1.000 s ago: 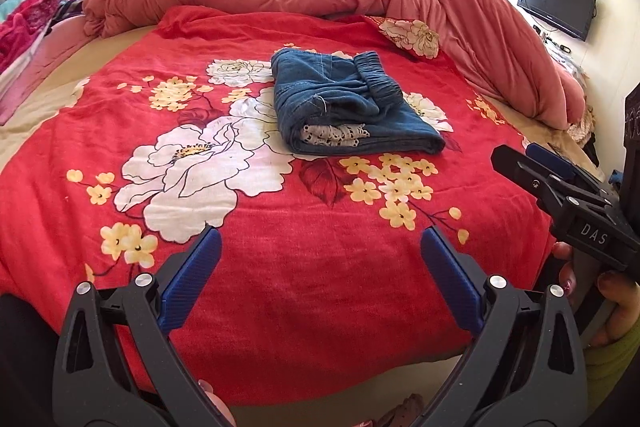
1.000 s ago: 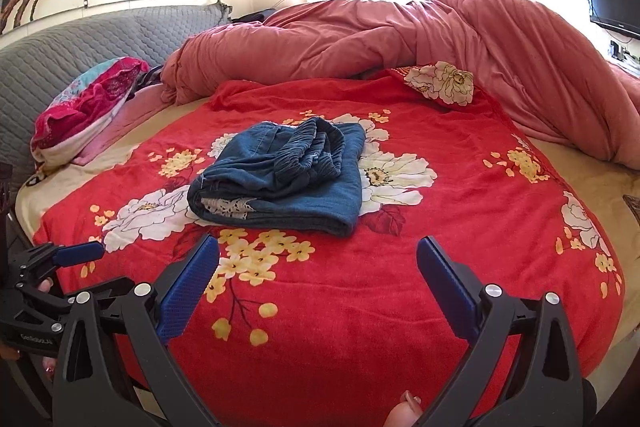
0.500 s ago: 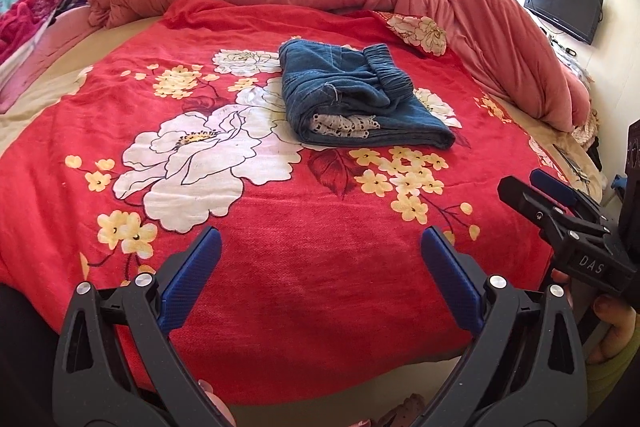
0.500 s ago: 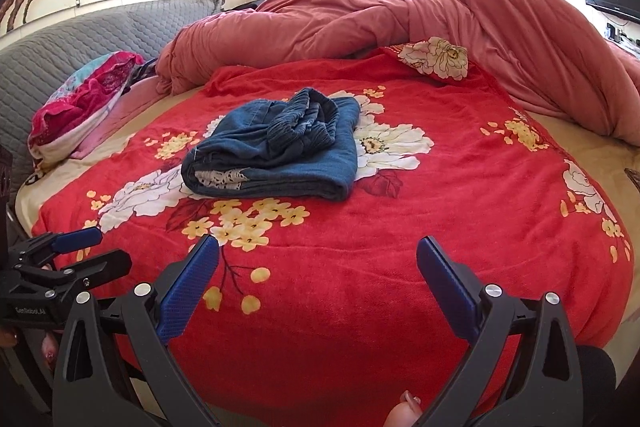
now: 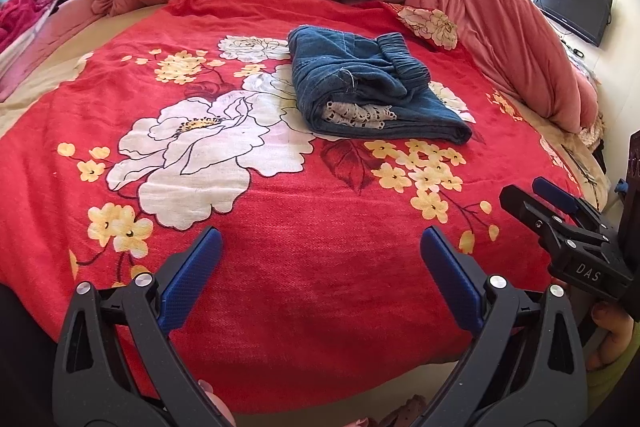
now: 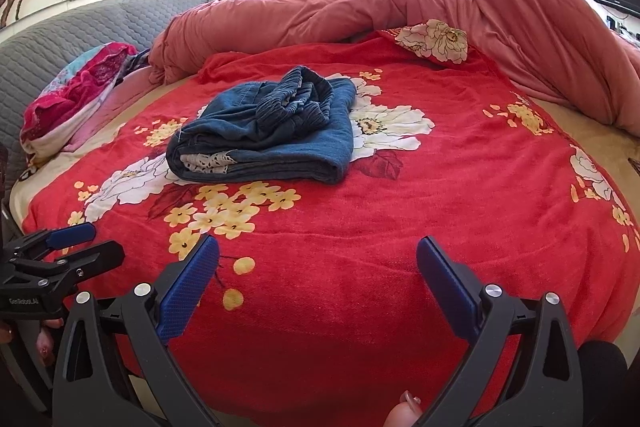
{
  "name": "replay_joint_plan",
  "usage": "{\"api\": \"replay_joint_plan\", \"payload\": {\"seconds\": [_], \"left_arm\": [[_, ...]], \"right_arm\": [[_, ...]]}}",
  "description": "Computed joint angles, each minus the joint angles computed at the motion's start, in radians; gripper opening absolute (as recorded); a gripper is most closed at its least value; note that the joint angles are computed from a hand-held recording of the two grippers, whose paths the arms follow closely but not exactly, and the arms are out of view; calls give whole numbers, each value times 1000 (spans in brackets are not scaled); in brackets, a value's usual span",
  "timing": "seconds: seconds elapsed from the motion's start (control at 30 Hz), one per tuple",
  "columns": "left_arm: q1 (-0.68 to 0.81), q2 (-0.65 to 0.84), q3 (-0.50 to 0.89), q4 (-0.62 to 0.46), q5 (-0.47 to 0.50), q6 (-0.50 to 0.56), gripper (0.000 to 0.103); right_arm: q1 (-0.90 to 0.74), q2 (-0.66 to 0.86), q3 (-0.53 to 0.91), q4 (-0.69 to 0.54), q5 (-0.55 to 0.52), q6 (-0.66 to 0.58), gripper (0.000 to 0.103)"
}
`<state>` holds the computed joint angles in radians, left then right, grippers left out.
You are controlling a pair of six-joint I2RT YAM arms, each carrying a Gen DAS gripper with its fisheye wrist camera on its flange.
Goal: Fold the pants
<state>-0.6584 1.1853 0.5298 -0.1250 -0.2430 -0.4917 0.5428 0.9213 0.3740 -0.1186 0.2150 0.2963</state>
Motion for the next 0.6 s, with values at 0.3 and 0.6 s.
{"api": "replay_joint_plan", "payload": {"seconds": [0.3,0.6], "left_arm": [[3,-3,0,-4,-1,-1,93],[-9,-7,9,-23,-30,-6,93]], "right_arm": [[-4,-6,-6,11,-4,-1,98],[-8,-4,-7,9,-4,-1,98]]}}
